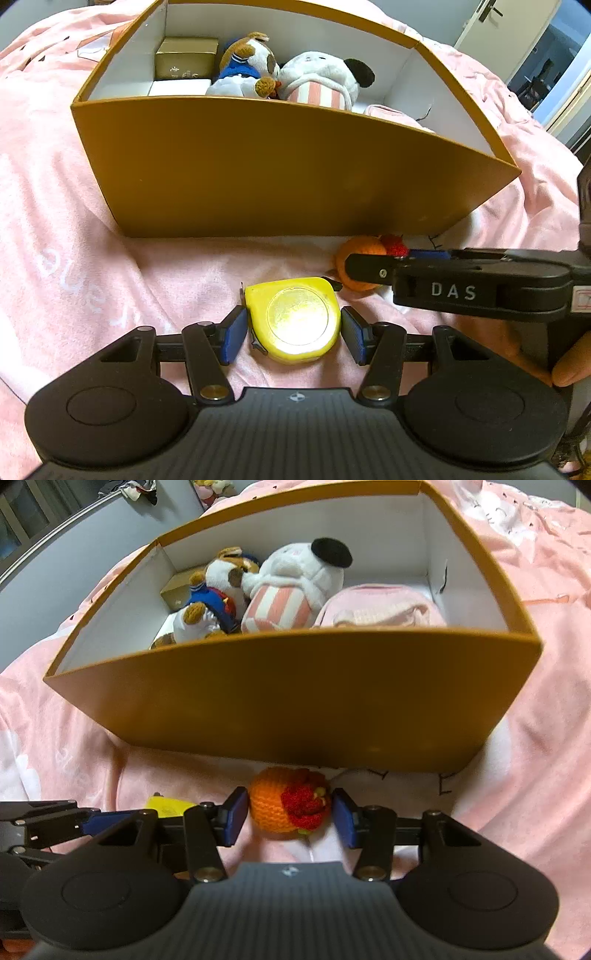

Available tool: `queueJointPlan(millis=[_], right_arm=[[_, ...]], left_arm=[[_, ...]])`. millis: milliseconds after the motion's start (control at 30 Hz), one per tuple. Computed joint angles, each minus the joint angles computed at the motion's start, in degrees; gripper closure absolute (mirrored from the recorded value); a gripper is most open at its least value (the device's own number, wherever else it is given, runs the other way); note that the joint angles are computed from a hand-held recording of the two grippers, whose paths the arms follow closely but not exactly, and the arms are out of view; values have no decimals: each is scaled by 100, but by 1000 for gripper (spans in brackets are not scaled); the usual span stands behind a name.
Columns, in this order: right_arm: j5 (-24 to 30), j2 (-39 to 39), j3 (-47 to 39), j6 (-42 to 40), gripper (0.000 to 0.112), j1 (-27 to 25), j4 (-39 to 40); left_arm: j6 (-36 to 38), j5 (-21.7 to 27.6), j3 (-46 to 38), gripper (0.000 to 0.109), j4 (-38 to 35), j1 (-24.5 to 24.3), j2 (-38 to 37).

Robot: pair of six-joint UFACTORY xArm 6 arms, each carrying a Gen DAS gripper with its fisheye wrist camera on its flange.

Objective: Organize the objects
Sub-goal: 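Grasp the yellow tape measure with the left tool while the right tool grasps the orange ball, then lift the tape measure and ball and carry them over the shoebox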

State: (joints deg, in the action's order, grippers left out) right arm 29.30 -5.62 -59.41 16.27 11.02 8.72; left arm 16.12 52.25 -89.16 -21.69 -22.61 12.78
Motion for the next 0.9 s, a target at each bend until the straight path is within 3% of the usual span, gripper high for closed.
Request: queueJointPlan(millis=[200,500,733,900], right_arm=[[37,-288,154,228,65,36,-302],[482,-1159,182,-40,65,164,-1019],[491,-1400,-250,-930,65,76,-1362],[522,-830,-939,-1350,65,-74,-1774]], left_arm=[[101,-194,46,46,-221,-20,-85],[1111,-165,-70,46,-1157,104,-371],[1194,115,-982,46,-1695,156,6],[985,216,-1993,46,-1636,85,673]])
